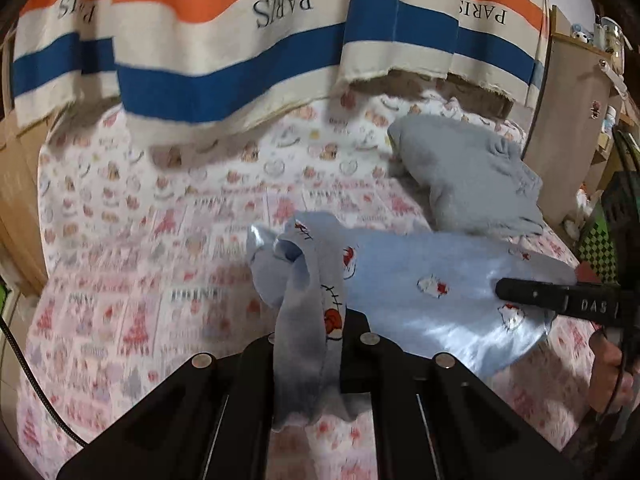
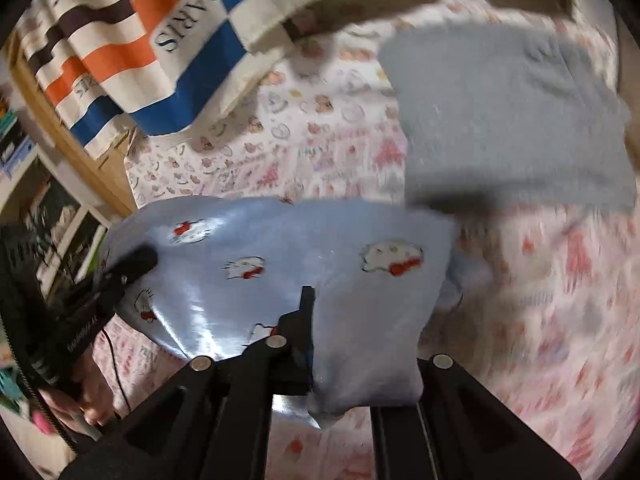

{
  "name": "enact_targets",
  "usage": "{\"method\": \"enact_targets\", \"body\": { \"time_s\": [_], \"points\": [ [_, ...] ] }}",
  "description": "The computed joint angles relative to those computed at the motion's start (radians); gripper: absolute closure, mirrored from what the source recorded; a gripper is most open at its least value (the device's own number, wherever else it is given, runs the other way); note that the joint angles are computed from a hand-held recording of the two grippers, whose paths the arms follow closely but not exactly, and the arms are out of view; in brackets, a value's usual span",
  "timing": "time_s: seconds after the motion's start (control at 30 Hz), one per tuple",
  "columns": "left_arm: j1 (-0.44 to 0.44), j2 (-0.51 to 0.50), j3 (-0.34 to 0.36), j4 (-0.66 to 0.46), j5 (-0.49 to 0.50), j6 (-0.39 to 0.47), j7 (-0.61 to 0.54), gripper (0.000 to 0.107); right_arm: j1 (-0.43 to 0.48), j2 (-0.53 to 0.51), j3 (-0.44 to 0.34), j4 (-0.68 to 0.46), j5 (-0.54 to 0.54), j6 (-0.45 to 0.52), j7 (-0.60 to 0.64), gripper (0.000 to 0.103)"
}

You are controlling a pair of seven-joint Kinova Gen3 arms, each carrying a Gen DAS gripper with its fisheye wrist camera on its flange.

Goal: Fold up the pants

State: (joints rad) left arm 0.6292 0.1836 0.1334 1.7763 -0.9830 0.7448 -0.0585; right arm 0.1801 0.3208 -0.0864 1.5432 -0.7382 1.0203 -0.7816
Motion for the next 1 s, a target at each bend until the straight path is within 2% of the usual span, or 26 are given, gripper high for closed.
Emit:
{"method": "enact_targets", "body": {
  "time_s": [0.1,0.13,0.17,0.23,0.4,0.47,0.53,0.67,0.83,1.0],
  "points": [
    [0.012,-0.002,0.006,0.027,-0.006,-0.003,0.019,0.102,-0.003,-0.055,0.01,0.084,0.007,-0.072,0.019,0.082],
    [0.023,0.003,0.007,0.033,-0.022,0.008,0.033,0.102,-0.001,-0.08,0.014,0.122,-0.001,-0.11,0.033,0.072],
    [0.028,0.008,0.008,0.034,-0.032,0.017,0.04,0.102,-0.003,-0.102,0.028,0.157,-0.018,-0.138,0.055,0.057],
    [0.033,0.013,0.01,0.041,-0.042,0.018,0.044,0.101,0.017,-0.121,0.034,0.185,-0.039,-0.145,0.071,0.037],
    [0.026,0.03,0.005,0.043,-0.021,0.001,0.031,0.099,0.076,-0.104,0.08,0.197,-0.087,-0.031,0.1,0.036],
    [0.031,0.045,0.0,0.034,-0.016,0.011,0.02,0.093,0.087,-0.095,0.088,0.201,-0.079,0.004,0.101,0.036],
    [0.033,0.056,-0.007,0.026,-0.005,0.017,0.011,0.08,0.093,-0.089,0.092,0.206,-0.063,0.034,0.102,0.036],
    [0.027,0.061,-0.025,0.027,0.012,-0.009,0.01,0.071,0.103,-0.07,0.09,0.205,-0.056,0.106,0.114,0.036],
    [0.002,0.061,-0.04,0.023,0.06,-0.056,-0.023,0.064,0.059,-0.074,0.076,0.226,-0.061,0.015,0.092,0.036],
    [-0.015,0.061,-0.059,0.025,0.084,-0.1,-0.046,0.063,0.04,-0.051,0.057,0.222,-0.131,-0.072,0.045,0.035]
  ]
}}
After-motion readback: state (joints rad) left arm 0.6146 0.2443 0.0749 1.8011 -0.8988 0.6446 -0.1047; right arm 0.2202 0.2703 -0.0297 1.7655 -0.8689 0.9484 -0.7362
